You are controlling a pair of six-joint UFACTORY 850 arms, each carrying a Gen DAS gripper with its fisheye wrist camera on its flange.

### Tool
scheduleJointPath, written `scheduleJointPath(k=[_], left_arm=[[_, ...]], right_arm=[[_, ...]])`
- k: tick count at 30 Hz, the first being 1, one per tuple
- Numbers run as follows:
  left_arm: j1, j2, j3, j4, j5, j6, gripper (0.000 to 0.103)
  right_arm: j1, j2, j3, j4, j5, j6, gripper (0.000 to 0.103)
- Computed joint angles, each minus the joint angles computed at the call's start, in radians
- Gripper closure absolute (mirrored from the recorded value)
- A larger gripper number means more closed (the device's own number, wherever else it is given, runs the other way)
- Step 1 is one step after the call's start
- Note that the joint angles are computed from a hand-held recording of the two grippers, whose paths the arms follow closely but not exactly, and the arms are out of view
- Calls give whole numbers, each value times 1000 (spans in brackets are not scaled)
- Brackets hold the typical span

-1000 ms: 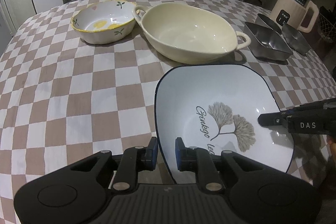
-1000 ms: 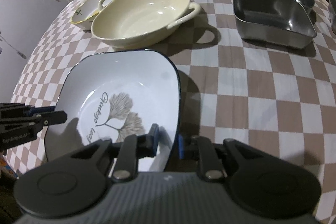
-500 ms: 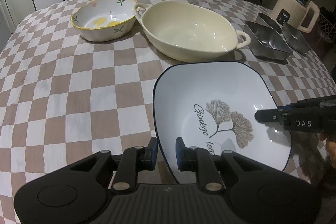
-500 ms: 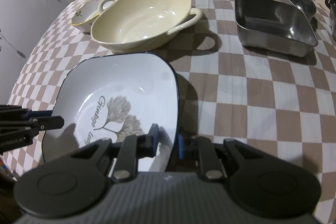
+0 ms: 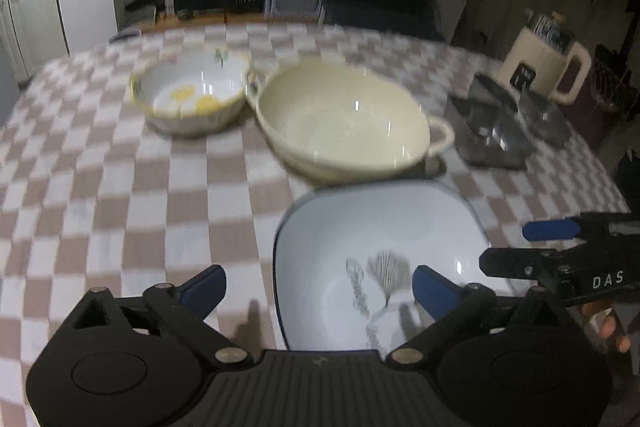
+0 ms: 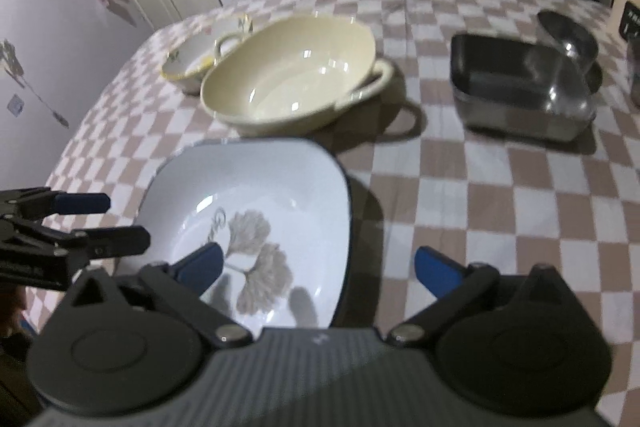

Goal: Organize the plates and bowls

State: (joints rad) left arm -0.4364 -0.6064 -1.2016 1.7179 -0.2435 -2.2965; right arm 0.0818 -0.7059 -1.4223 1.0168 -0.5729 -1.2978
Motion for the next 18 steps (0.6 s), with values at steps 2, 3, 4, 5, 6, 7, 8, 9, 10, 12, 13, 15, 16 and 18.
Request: scheduleJointPath(k=[2,3,4,5,6,7,8,9,10,12,13,15,16,18], left_arm=[[-1,4,-7,71,-34,-50,2],[0,4,-14,87,-48,-55,0],[3,4,-21,111,-58,-68,0],[8,4,-28,131,-61,-80,0],[13,3,-37,143,-63,-88,0],[18,0,-48,143,-68,-88,0],[23,-6,-64,135,-78,-82,0],[28,-11,-76,134,-82,-80,0],[34,-18,-93,135,-87,-80,0],[44,-35,-127,121,-95,-67,0],[49,-42,-142,118,-96,-64,0],[61,-63,-181,109,-94,-57,0],[67,-73,-197,103,-92,-52,0],[80,-95,-232,84,-92,-34,0]], right_arm=[[-9,-4,-19,33,-20,0,0],[-14,-8,-31,44,-32,7,0],[-18,-12,-45,65,-43,11,0],[-22,-17,-60,78,-52,21,0],[-26,-21,-74,90,-63,33,0],[-29,-29,-94,97,-74,48,0],[-32,-38,-116,99,-84,65,0],[-34,-47,-137,104,-92,78,0],[-36,-57,-160,106,-97,94,0],[-37,-77,-201,109,-108,120,0],[-38,-89,-223,108,-112,133,0],[-34,-124,-284,90,-118,175,0],[-34,-139,-309,78,-130,200,0],[-28,-172,-365,12,-132,304,0]])
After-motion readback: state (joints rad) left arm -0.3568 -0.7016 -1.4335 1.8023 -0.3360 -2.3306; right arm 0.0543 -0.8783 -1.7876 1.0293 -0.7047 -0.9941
